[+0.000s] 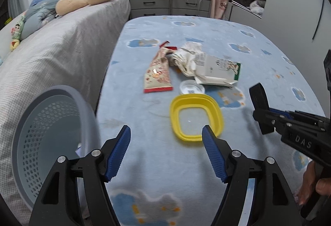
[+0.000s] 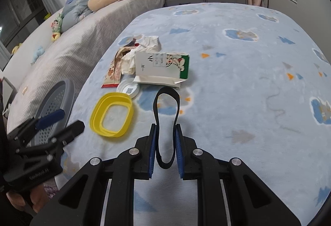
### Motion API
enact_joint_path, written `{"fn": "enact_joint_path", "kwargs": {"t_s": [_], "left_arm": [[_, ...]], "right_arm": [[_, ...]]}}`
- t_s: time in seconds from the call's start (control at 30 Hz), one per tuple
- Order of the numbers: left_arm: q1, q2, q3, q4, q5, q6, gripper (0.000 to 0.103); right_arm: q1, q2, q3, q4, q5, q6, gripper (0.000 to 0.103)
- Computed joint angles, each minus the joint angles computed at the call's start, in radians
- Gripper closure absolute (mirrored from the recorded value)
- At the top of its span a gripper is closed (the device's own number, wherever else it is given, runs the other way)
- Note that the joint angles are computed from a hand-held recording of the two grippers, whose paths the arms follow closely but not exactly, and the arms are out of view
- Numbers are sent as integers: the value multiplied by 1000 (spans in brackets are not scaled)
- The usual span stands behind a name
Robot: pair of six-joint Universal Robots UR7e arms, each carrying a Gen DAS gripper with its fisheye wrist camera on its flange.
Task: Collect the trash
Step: 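Reach the right tool to the black elastic band and close on it, then grasp the yellow plastic lid with the left tool while the right tool holds the band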
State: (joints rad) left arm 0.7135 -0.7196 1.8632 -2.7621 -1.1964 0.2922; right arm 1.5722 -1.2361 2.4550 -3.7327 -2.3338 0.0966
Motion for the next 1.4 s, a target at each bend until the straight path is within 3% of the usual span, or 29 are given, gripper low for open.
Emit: {"fn": "enact_joint_path", "kwargs": {"t_s": [0.17, 0.9, 1.0, 1.13, 1.17, 1.4], "left_arm": [[-12, 18, -3, 33, -6, -7, 24], [-33, 134, -85, 82, -20, -78, 24], [-36, 155, -94, 59, 2, -83, 24], [-43, 162, -91, 40, 19, -77, 26], [-45, 162, -88, 32, 26, -74, 34], [-36, 132, -78, 22, 18, -65, 35]], "right_arm": [[-9, -21, 15, -9, 21, 6, 83], [-36, -90, 54, -40, 84, 1, 83], [-43, -93, 56, -35, 89, 2, 83], [-50, -100, 57, -30, 97, 6, 83], [-49, -99, 55, -31, 98, 4, 83], [-30, -79, 35, -35, 76, -13, 83]]}}
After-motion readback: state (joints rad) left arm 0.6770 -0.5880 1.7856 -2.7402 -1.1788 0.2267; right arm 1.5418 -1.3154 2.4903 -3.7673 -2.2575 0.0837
